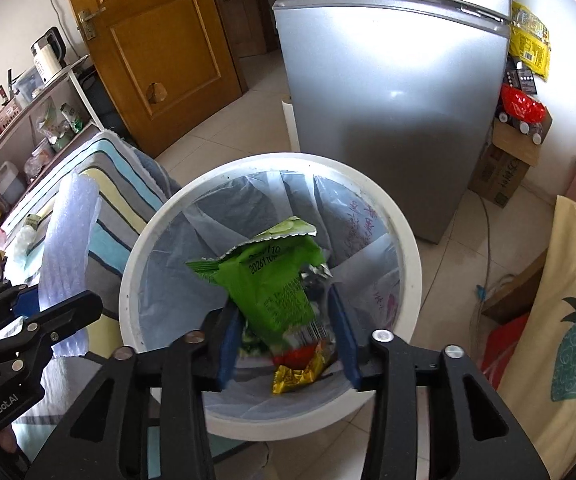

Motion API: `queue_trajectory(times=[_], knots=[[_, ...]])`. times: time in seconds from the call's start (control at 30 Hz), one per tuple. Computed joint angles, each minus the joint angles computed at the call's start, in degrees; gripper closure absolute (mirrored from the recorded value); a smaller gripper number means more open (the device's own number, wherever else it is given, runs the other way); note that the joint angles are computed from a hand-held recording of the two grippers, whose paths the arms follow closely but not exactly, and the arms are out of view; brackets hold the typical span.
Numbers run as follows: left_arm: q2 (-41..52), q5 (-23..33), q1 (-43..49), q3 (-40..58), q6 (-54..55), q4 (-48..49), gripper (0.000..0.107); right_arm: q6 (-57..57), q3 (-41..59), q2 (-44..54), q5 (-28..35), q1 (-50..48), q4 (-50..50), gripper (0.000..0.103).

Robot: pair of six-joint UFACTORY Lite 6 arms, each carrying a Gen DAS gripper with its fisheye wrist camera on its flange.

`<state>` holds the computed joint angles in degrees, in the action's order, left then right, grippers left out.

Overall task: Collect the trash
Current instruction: 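Carry the foam sleeve and green bag over the bin and release both, then return both tools to the table and grasp the clear plastic bag with the right tool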

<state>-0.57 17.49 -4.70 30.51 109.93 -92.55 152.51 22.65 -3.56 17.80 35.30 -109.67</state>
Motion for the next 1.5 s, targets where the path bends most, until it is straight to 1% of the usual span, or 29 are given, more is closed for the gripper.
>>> queue_trajectory(times=[0.03, 0.13, 0.27, 0.43, 0.67, 0.77, 0.93, 1.2, 1.3, 1.5], knots=[[0.13, 0.05, 0.06, 0.09, 0.12, -0.18, 0.069, 0.37, -0.14, -0.07, 0.29, 0.07, -0.09, 0.047], [0.22, 0.04, 0.08, 0.26, -0.24, -0.03, 0.067, 1.04, -0.17, -0.14, 0.18, -0.10, -0.62, 0.047], [-0.48, 0.49, 1.03, -0.04, -0.99, 0.80, 0.066, -3.27, 0.45, 0.00, 1.04, 1.04, 4.24, 0.047], [-2.78, 2.21, 4.30, -1.15, -2.34, 3.06, 0.061, -4.01, 0.31, -1.25, 2.07, 2.78, 6.68, 0.046], [-6.71, 5.99, 11.29, -2.33, -6.70, 10.02, 0.061, -6.64, 1.34, -1.96, 4.13, 6.70, 11.75, 0.046], [-10.84, 5.57, 13.20, -4.26, -5.74, 10.50, 0.061, -9.45, 2.25, -2.58, 5.69, 9.23, 15.67, 0.046], [-12.67, 11.00, 21.27, -3.89, -8.96, 16.42, 0.061, -10.83, 4.72, -2.01, 7.77, 13.15, 18.49, 0.046], [-11.92, 16.60, 35.73, -1.47, -6.09, 19.46, 0.060, -11.77, 12.53, 3.89, 8.88, 18.20, 19.29, 0.046], [-9.05, 19.56, 42.50, 1.26, -4.32, 20.35, 0.060, -13.10, 16.62, 6.96, 8.59, 19.46, 19.51, 0.046], [-1.66, 22.23, 53.15, 8.54, -2.77, 21.35, 0.059, -18.32, 26.53, 14.44, 7.93, 21.62, 21.81, 0.046]])
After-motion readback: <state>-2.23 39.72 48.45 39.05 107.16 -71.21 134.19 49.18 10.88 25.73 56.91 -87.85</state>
